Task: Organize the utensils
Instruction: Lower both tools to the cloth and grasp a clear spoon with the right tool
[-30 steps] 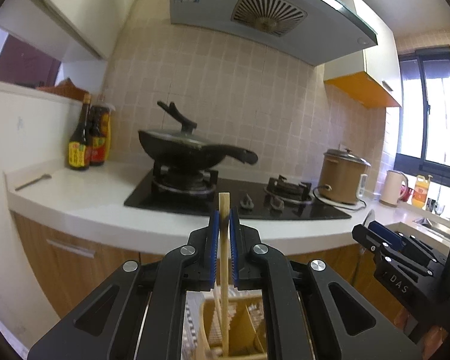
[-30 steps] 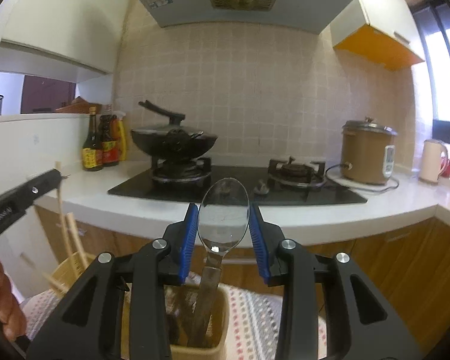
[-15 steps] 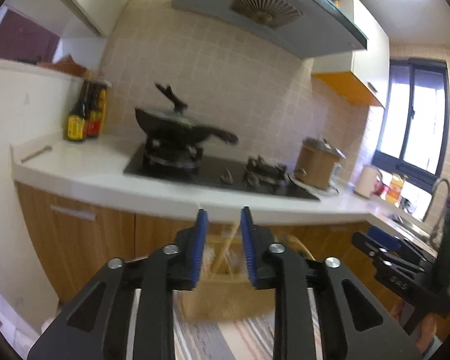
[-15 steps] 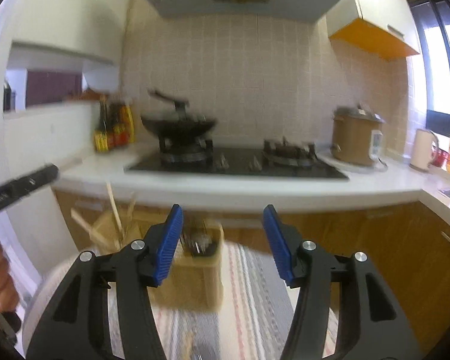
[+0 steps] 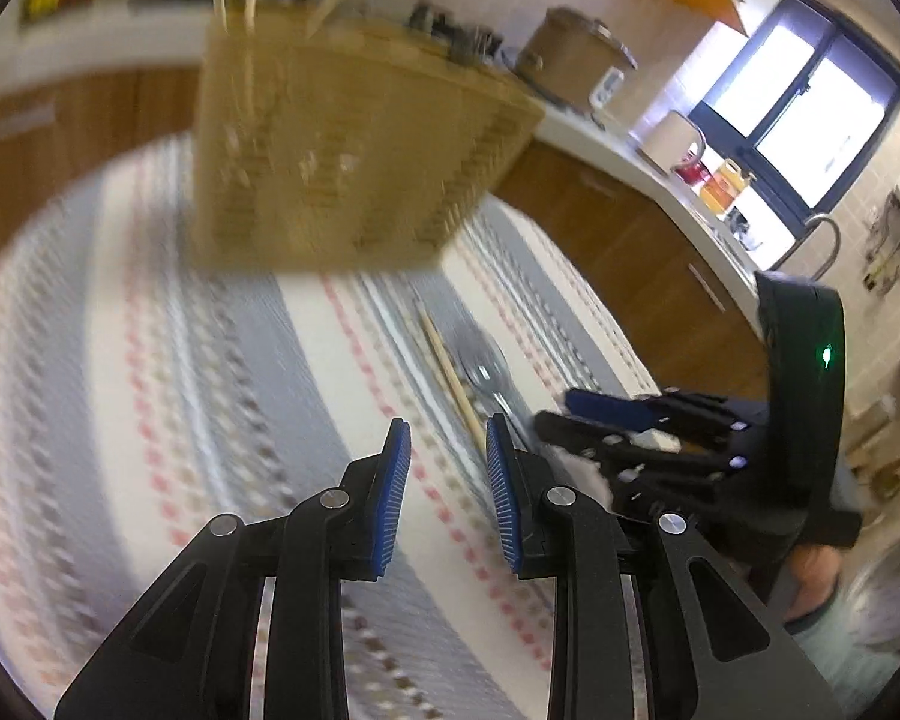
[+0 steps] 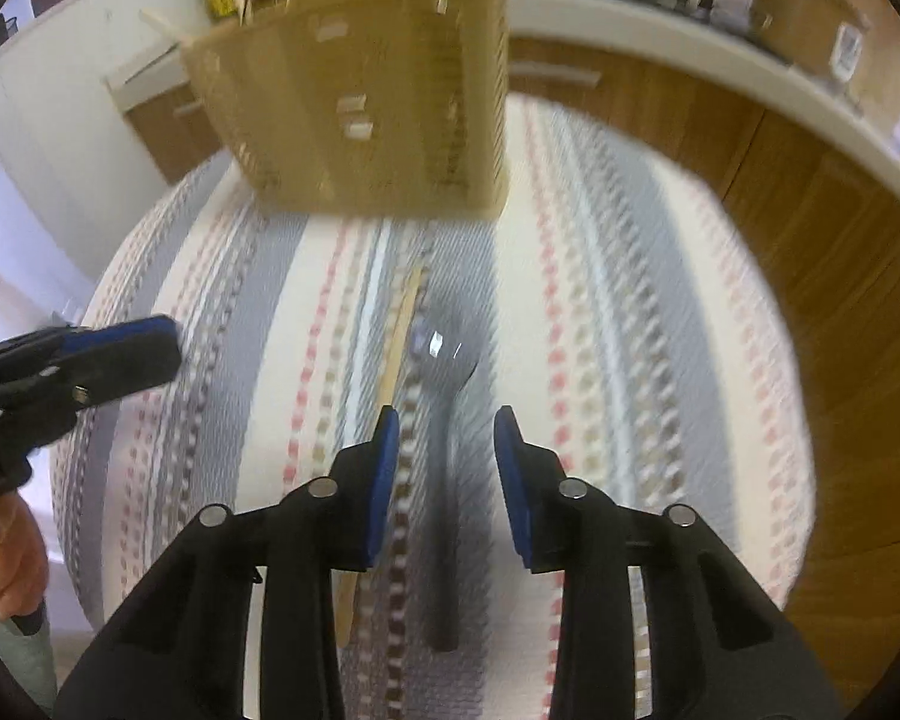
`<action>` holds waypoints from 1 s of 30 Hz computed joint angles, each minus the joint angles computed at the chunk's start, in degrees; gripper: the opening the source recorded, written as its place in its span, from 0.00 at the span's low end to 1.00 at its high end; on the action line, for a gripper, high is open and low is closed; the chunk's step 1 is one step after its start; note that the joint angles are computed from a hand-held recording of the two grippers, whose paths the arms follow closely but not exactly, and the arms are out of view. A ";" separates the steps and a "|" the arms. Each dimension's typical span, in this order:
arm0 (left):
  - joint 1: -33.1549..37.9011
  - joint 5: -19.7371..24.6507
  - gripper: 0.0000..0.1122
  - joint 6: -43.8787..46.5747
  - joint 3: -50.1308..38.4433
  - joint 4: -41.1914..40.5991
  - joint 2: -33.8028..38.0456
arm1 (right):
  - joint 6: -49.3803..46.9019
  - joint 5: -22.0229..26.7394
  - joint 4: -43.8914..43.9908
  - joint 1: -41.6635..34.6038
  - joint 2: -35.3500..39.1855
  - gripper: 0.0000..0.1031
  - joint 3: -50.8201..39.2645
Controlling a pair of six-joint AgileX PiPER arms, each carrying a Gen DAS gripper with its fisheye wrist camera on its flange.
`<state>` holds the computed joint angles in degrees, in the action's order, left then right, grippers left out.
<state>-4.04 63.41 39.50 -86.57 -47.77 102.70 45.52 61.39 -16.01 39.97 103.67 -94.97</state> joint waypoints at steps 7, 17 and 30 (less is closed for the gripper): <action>-2.86 2.20 0.22 -5.24 -4.62 0.75 5.38 | 0.43 -0.53 -0.47 0.11 1.95 0.21 0.69; -11.41 -5.22 0.22 -12.87 -7.63 8.55 8.08 | 4.63 -7.12 -0.86 -2.85 -5.01 0.10 11.81; -18.62 -14.78 0.00 -20.80 -4.57 21.43 6.74 | 3.80 -8.68 3.54 -3.90 -7.16 0.10 14.17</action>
<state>-22.66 48.63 18.70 -91.14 -26.34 109.44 49.32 52.72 -12.47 36.07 96.51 -80.80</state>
